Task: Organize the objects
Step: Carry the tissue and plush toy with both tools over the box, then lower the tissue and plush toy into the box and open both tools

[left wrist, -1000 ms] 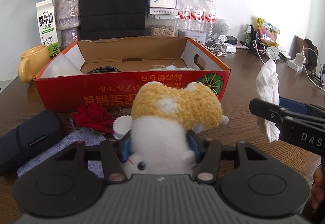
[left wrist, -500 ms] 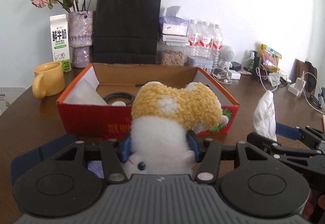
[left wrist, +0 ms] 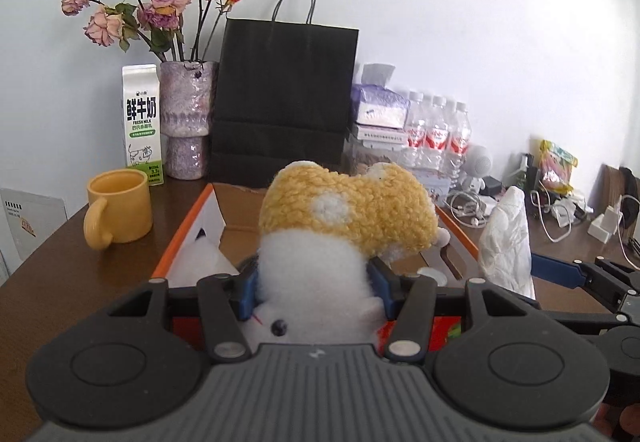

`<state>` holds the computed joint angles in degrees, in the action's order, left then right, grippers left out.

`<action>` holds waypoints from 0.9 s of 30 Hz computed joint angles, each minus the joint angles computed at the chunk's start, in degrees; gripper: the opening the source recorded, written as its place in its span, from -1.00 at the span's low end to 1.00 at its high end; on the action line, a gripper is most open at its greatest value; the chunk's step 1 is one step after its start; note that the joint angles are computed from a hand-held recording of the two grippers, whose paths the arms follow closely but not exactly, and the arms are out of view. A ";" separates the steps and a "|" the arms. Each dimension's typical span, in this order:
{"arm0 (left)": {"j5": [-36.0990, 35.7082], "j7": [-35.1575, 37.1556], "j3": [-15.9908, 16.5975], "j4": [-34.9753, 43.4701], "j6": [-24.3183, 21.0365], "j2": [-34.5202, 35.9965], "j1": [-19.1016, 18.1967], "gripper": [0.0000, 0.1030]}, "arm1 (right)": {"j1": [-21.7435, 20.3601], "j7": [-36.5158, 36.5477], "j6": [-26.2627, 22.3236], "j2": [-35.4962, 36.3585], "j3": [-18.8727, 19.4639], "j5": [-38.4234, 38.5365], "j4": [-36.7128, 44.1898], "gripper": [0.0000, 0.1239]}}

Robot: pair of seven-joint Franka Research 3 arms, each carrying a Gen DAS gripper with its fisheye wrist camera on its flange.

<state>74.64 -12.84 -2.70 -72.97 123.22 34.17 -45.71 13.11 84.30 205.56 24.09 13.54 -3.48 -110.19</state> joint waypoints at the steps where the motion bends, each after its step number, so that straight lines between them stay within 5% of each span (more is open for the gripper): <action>1: 0.12 -0.09 0.17 0.27 0.20 0.10 0.22 0.07 | 0.67 -0.55 -0.65 0.86 -0.36 0.28 1.67 0.09; 12: -2.32 2.08 2.45 7.51 1.59 4.60 2.43 0.07 | 5.01 -8.23 -11.54 11.72 -1.13 5.86 21.74 0.09; 19: -7.49 6.00 5.10 17.21 0.44 10.85 3.29 0.07 | 10.99 -10.23 -20.26 19.43 -7.30 13.10 36.13 0.09; 27: -13.44 10.70 7.42 22.27 -0.94 14.87 3.33 0.07 | 12.31 -10.48 -25.45 22.65 -9.92 15.63 41.18 0.12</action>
